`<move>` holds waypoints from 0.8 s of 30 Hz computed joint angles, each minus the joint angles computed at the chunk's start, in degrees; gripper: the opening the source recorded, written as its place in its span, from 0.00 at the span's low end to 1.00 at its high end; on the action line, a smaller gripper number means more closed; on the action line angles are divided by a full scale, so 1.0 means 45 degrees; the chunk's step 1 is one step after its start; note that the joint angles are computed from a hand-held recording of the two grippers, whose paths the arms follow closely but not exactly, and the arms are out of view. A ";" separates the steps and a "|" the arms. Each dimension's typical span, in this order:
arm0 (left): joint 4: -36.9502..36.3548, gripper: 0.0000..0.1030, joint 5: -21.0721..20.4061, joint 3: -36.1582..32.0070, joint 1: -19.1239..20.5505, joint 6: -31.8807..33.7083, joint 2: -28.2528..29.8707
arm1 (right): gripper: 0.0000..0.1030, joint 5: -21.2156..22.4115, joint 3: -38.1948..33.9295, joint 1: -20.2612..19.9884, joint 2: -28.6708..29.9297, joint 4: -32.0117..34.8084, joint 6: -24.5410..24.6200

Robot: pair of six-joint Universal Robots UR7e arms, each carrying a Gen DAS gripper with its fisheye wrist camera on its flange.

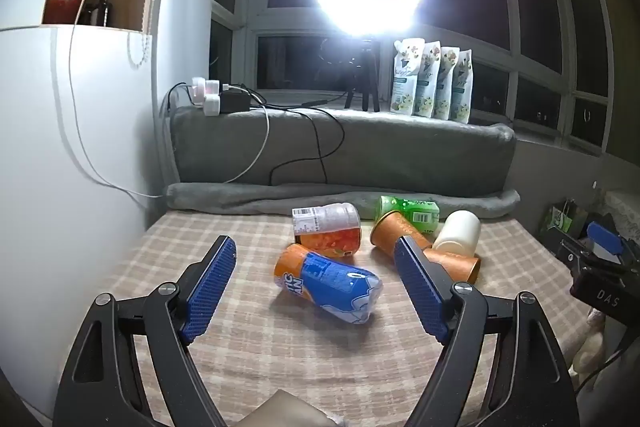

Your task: Flip cup upright

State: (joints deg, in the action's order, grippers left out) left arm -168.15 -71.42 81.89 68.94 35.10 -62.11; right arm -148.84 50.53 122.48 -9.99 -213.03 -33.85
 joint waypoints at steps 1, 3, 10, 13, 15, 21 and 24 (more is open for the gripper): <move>0.0036 0.79 -0.0022 -0.0010 0.0005 -0.0006 0.0000 | 1.00 0.0051 -0.0008 -0.0004 0.0009 -0.0091 -0.0068; 0.0161 0.79 -0.0067 -0.0034 0.0015 -0.0086 -0.0011 | 1.00 0.0058 0.0012 -0.0002 -0.0003 -0.0131 -0.0104; 0.0181 0.79 -0.0033 -0.0109 0.0075 -0.0072 0.0010 | 1.00 0.0054 0.0116 0.0004 -0.0071 -0.0178 -0.0082; 0.0231 0.79 -0.0056 -0.0209 0.0130 -0.0050 0.0069 | 1.00 0.0067 0.0152 0.0004 -0.0095 -0.0218 -0.0071; 0.0321 0.79 -0.0081 -0.0307 0.0183 -0.0058 0.0113 | 1.00 0.0077 0.0209 -0.0004 -0.0136 -0.0193 -0.0008; 0.0080 0.79 0.0183 -0.0091 -0.0003 -0.0050 0.0044 | 1.00 0.0061 0.0004 -0.0006 -0.0001 -0.0098 -0.0072; 0.0088 0.79 0.0193 -0.0096 -0.0007 -0.0050 0.0044 | 1.00 0.0056 0.0000 -0.0012 0.0002 -0.0118 -0.0079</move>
